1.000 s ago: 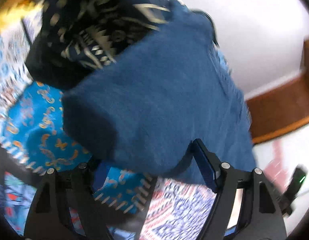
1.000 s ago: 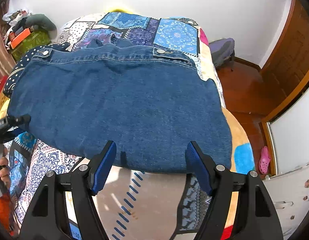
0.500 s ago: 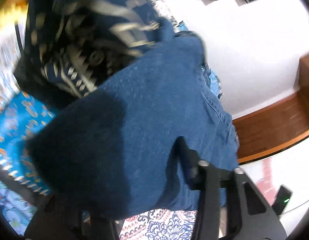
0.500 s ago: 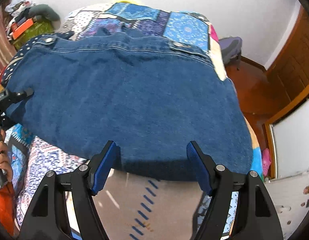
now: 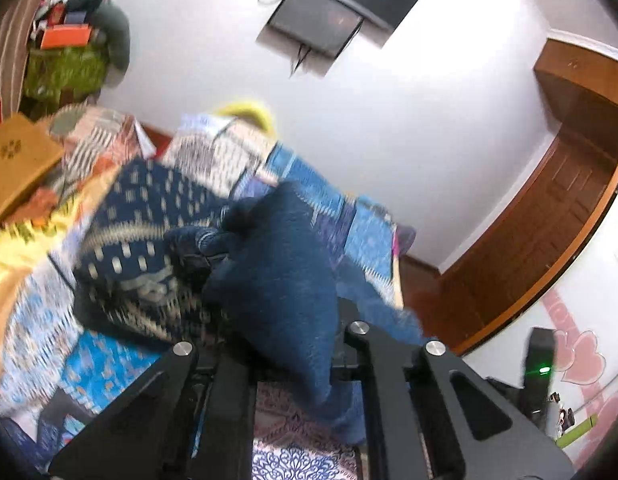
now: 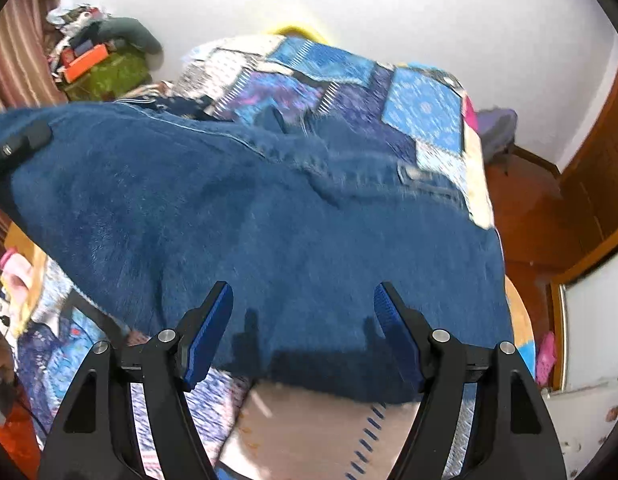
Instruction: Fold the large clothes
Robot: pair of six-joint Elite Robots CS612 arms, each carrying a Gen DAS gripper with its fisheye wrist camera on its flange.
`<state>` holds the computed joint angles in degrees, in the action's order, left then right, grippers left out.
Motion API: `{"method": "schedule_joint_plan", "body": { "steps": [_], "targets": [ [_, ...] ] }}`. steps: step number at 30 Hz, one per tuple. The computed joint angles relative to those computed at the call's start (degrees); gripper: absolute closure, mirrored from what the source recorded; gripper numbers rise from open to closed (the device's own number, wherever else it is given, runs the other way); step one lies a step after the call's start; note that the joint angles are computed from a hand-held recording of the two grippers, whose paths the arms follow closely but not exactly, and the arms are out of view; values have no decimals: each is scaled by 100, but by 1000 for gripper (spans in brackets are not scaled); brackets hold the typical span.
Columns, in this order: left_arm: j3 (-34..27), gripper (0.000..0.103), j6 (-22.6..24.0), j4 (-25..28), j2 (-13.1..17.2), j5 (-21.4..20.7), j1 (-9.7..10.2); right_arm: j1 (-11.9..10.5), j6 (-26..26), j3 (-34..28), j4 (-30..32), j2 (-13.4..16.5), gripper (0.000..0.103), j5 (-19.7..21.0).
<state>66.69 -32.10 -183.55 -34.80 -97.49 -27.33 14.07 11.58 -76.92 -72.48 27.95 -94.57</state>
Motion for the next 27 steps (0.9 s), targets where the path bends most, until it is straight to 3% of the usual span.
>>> {"method": "schedule_joint_plan", "body": {
  "steps": [4, 10, 14, 17, 23, 26, 27],
  "targets": [
    [254, 94, 399, -258, -182, 335, -15, -8, -56, 297, -172, -57, 33, 710],
    [279, 94, 879, -77, -172, 710, -81, -16, -10, 1046, 45, -117, 33, 1726],
    [188, 94, 1214, 93, -103, 823, -148, -128, 259, 1182, 108, -91, 33, 2226],
    [84, 94, 1452, 100, -62, 867, -233, -279, 604, 905, 50, 48, 33, 2599],
    [-371, 94, 1800, 395, 140, 385, -445, -525, 1113, -413, -182, 511, 33, 1958],
    [-652, 94, 1928, 801, 277, -153, -588, -673, 1507, -1046, -158, 706, 33, 1432],
    [-736, 94, 1986, 957, 330, -340, -632, -714, 1680, -1283, -60, 769, 33, 1073]
  ]
}}
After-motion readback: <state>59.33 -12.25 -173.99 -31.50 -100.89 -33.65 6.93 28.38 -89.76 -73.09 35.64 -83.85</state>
